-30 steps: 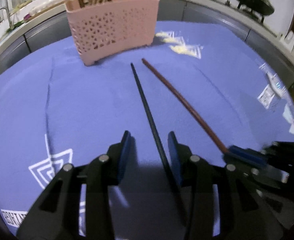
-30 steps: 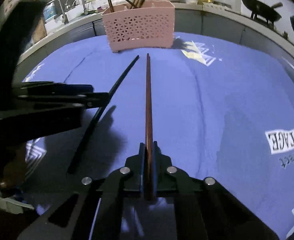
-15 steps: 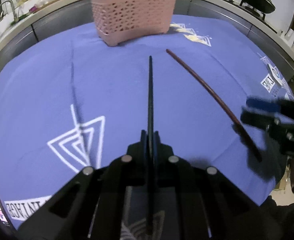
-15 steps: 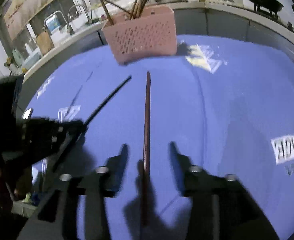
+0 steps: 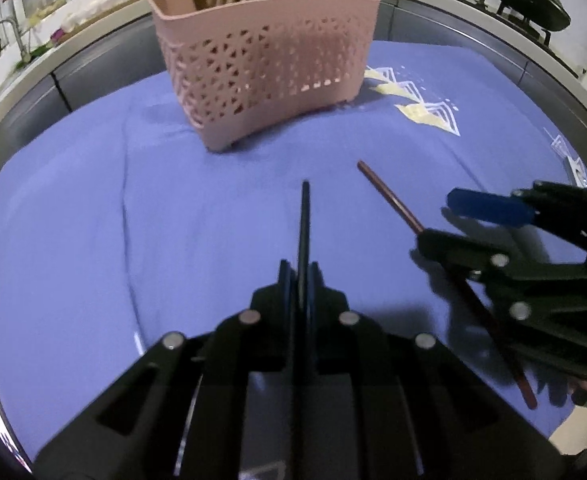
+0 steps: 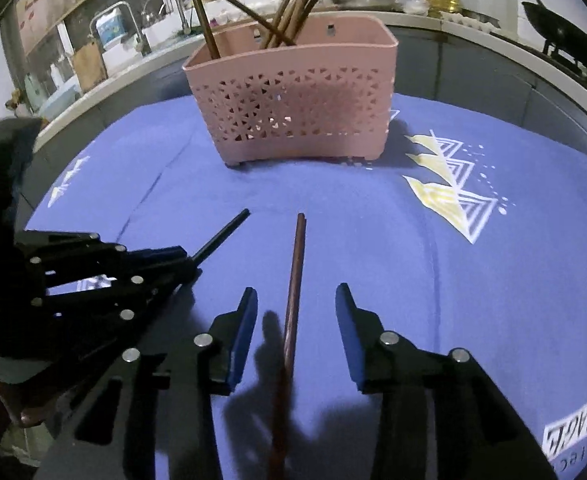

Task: Organize utensils
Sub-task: 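Grasp the dark chopstick with the left tool while the right tool grasps the brown one, then lift both chopsticks upright and carry them toward the pink caddy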

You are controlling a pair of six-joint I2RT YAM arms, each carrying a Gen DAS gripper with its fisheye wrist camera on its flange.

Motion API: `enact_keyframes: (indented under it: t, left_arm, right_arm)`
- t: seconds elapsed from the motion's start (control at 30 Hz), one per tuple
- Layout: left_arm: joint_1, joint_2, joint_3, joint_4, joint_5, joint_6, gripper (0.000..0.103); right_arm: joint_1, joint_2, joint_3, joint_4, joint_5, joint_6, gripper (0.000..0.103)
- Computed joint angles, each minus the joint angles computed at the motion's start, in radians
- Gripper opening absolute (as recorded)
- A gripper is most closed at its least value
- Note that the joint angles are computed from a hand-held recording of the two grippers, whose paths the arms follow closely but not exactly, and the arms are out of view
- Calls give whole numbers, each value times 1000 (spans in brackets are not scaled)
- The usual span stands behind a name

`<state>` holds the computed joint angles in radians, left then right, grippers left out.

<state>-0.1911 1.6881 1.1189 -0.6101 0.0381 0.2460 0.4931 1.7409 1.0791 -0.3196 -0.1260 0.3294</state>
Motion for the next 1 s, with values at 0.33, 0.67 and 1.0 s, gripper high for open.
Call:
enact_keyframes:
  t: [0.33, 0.67, 1.0]
  left_arm:
    - [32, 18, 19, 10, -3, 24, 33]
    - [130, -43, 103, -127, 214, -11, 4]
    - [252, -212, 225, -219, 409, -25, 4]
  right_arm:
    - [14, 78, 50, 33, 7, -65, 6]
    - [6, -99, -30, 64, -32, 9, 5]
    - [-28, -354, -103, 162, 28, 64, 5]
